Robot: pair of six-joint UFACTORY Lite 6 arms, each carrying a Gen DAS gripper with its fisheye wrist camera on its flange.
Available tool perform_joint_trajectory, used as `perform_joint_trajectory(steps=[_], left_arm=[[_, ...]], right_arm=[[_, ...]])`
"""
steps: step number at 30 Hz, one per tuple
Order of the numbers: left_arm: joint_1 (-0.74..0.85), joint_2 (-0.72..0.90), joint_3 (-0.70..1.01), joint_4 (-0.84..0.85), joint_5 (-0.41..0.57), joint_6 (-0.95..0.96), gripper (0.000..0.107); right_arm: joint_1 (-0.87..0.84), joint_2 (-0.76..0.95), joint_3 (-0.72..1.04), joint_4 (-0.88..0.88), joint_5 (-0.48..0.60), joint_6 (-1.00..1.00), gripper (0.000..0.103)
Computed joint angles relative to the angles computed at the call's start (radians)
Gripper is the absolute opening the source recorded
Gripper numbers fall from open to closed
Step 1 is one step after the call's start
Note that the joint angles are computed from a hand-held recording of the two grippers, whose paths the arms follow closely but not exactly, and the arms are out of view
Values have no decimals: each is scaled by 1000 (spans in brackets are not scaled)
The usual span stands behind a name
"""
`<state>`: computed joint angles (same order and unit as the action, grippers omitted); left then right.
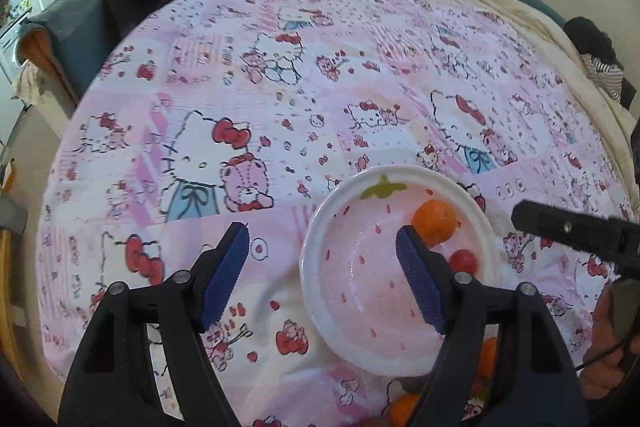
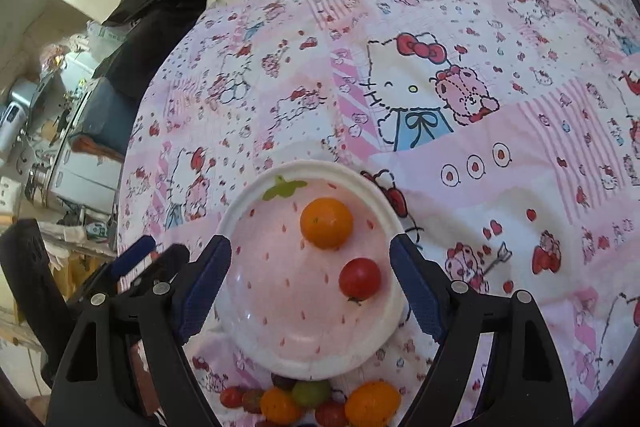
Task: Organize fruits
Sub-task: 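Return to the cluster, grasp a red tomato with left, orange with right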
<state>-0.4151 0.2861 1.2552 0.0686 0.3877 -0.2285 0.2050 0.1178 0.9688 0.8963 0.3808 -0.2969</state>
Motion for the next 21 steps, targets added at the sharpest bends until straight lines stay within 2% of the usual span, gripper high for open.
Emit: perform_joint_trajectory(steps=[5,7,14,18,21], left_arm=[[-2,-149,-105,123,-10,-117,73],[3,-202,-139,129,0,-127,73],[13,-395,-258,109,61,-126,73],[14,-527,-354,140,101,-156,73],[42,-616,-425,73,135,-102,73]], right_arm=[[54,-125,-71,-179,-23,163,84],[76,-191,-111,-278,-32,258,84],[99,-414,-253,-392,-12,435,84],[156,-537,-319,-574,14,649,84],[196,-639,-383,-652,45,765,84]])
